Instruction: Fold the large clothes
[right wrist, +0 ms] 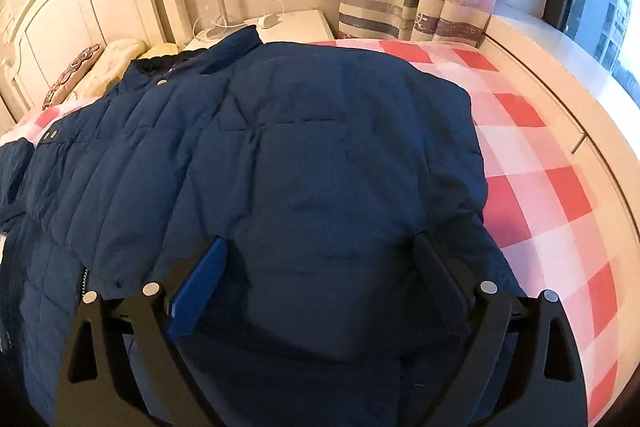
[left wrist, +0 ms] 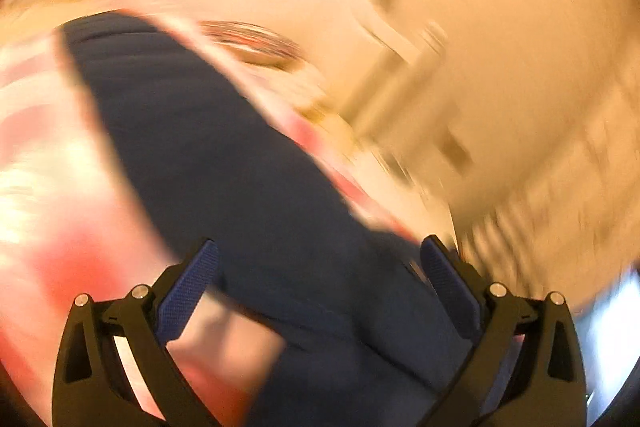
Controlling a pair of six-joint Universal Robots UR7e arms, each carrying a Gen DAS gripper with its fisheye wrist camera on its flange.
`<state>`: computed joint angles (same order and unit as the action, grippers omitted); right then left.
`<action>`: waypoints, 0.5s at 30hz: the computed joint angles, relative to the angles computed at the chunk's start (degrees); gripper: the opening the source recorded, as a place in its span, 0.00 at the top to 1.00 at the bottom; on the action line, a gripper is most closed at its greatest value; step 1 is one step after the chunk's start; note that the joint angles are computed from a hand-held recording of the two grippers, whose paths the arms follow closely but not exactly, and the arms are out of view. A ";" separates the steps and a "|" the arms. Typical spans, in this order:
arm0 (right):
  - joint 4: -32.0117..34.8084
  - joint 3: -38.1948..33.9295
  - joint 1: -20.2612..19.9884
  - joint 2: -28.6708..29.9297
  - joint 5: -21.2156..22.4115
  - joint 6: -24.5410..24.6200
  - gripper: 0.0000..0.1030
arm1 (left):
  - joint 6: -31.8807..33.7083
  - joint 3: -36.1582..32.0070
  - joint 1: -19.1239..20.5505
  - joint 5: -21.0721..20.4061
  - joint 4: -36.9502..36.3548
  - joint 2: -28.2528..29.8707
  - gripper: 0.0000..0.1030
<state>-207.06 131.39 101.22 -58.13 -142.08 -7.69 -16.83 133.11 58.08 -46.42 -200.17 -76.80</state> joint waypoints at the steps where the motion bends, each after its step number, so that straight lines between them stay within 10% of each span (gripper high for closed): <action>1: -0.40 0.09 0.15 0.04 0.12 -0.21 0.12 | -1.72 0.03 2.17 0.59 -0.61 -2.71 0.02; 11: -2.70 0.88 -1.70 -1.05 4.24 -1.47 0.12 | -3.62 -17.22 20.31 -6.77 18.58 -6.29 0.04; 12: -2.77 0.99 -1.68 -1.13 4.43 -1.37 0.12 | -3.17 -18.75 21.02 -8.08 20.13 -5.87 0.17; 13: -2.96 1.11 -1.71 -1.20 4.65 -1.38 0.12 | -2.95 -20.60 22.29 -11.80 22.08 -5.44 0.66; 14: -3.20 1.24 -1.70 -1.21 4.80 -1.39 0.12 | -4.07 -21.98 23.63 -15.90 24.76 -5.23 0.89; 15: -3.41 1.34 -1.68 -1.22 4.94 -1.43 0.12 | -5.69 -22.74 24.29 -17.61 25.65 -4.82 0.94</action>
<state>-210.47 132.73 99.54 -59.35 -137.14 -9.12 -22.52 110.37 82.37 -64.03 -174.52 -81.62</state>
